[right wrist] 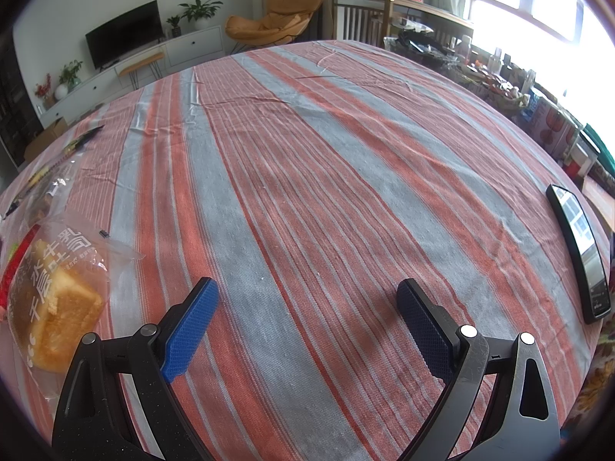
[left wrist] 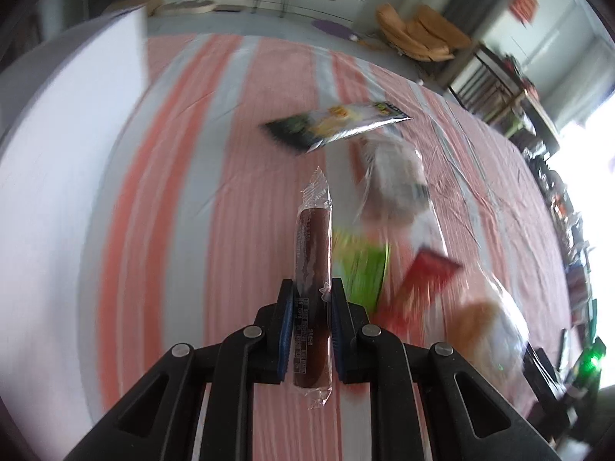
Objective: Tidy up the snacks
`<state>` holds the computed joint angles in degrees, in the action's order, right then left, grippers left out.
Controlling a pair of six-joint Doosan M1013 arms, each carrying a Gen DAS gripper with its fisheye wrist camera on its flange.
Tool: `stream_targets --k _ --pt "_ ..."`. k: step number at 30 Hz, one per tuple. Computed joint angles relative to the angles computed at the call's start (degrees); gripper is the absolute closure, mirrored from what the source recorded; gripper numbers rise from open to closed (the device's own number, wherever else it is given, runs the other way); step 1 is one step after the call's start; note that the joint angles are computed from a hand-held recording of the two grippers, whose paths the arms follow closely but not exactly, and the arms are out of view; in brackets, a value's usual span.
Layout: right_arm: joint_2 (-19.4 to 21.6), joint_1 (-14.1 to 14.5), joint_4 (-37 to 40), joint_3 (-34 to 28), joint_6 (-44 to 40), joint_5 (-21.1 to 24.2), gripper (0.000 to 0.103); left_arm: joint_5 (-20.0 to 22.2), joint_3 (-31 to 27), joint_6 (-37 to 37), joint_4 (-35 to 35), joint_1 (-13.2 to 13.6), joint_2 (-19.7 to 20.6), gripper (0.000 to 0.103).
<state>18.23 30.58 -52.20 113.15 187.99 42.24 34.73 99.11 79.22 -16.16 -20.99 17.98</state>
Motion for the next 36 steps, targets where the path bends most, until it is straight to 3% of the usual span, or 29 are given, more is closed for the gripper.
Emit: stream_targets --k 3,9,12,14,19,23,36 --pt "0.0 0.0 0.0 0.0 0.0 0.0 0.007 -0.9 5.2 0.1 -0.5 -0.1 -4.0 0.086" --pt "0.0 0.0 0.0 0.0 0.0 0.0 0.007 -4.4 11.7 -13.0 17.4 -4.0 -7.2 0.083" --pt "0.0 0.0 0.0 0.0 0.0 0.0 0.007 -6.4 12.7 -18.3 26.0 -5.9 -7.5 0.055" --pt "0.0 0.0 0.0 0.0 0.0 0.0 0.007 -7.1 13.0 -19.2 27.0 -6.5 -7.3 0.023" --pt "0.0 0.0 0.0 0.0 0.0 0.0 0.007 -7.3 13.9 -30.8 41.8 -8.9 -7.0 0.016" --pt "0.0 0.0 0.0 0.0 0.0 0.0 0.007 -9.4 15.0 -34.3 44.8 -8.2 -7.2 0.003" --pt "0.0 0.0 0.1 0.0 0.0 0.0 0.007 -9.9 15.2 -38.2 48.1 -8.3 -6.9 0.0"
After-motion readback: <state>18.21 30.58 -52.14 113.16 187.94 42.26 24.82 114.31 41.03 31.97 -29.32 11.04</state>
